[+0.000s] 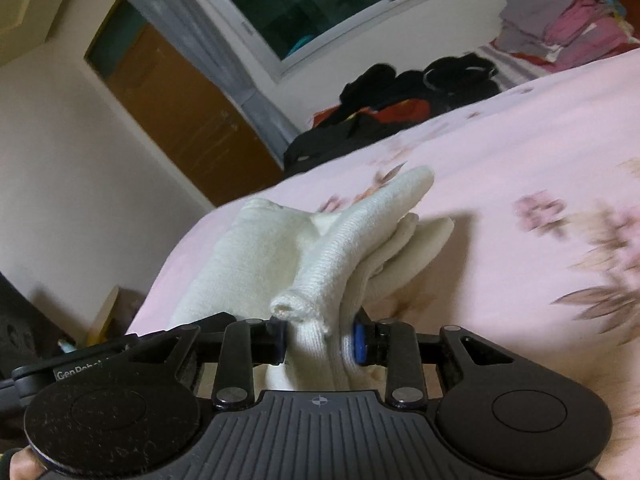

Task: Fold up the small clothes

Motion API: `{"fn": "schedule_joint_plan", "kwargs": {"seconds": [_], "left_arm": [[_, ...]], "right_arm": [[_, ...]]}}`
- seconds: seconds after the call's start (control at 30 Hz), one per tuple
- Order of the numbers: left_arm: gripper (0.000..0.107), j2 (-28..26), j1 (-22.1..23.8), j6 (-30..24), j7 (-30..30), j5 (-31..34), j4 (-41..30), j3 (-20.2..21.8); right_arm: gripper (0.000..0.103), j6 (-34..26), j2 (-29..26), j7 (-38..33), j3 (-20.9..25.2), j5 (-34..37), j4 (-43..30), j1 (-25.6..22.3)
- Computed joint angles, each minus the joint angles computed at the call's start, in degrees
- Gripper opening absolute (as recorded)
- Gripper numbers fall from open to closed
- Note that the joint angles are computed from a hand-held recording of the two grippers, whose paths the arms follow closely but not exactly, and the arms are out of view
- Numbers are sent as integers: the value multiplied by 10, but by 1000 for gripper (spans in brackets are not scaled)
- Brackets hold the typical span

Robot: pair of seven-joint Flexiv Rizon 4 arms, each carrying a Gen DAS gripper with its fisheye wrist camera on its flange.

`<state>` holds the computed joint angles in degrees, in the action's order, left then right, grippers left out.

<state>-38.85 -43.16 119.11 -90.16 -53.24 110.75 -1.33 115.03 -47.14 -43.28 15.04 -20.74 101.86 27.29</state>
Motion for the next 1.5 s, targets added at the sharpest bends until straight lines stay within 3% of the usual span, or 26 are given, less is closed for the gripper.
{"fn": "schedule_joint_plan", "kwargs": {"seconds": [0.2, 0.3, 0.47, 0.53, 0.57, 0.67, 0.73, 0.83, 0.97, 1.07, 1.23, 1.3, 1.33, 1.4, 1.5], "left_arm": [[37, 3, 24, 2, -28, 24, 56, -8], [43, -1, 47, 15, -72, 63, 76, -23], [52, 3, 21, -8, -60, 51, 74, 2], [55, 11, 11, -19, -57, 46, 81, 13], [56, 16, -1, -18, -49, 29, 84, 21], [56, 32, -7, 21, -62, 34, 112, 25], [56, 31, -24, 52, -32, 8, 106, 34], [55, 21, 0, 58, 4, 23, 75, 21], [55, -9, 22, 15, 51, 6, 16, 10], [55, -28, 27, -20, 53, -12, -8, 14], [54, -38, 14, -32, 45, -5, -12, 35], [55, -32, 5, -40, 44, -11, -9, 44], [55, -27, 5, -38, 38, -8, -4, 45], [55, -9, 13, -24, 22, 12, 18, 35], [56, 17, 14, -5, 10, 32, 58, 22]], "right_arm": [[30, -33, -25, 6, -16, 21, -21, 33], [31, -38, -32, 10, -2, 22, -15, 17], [31, -55, -31, 21, 2, 34, -10, 5], [36, -56, -17, 23, -23, 54, 0, 27], [44, -61, -5, 24, -48, 72, 5, 49], [44, -50, 21, 12, -102, 111, 23, 95], [44, -40, 41, -8, -159, 148, 37, 148], [44, -56, 40, -38, -196, 164, 10, 182], [44, -99, 9, -50, -204, 157, -46, 194], [43, -127, -12, -43, -219, 152, -71, 205], [44, -187, -33, -7, -244, 136, -89, 212], [44, -190, -32, 14, -210, 134, -94, 183], [44, -190, -27, 20, -215, 129, -88, 187], [43, -172, -10, 22, -264, 118, -59, 227], [44, -126, 23, 12, -289, 127, -7, 257]]}}
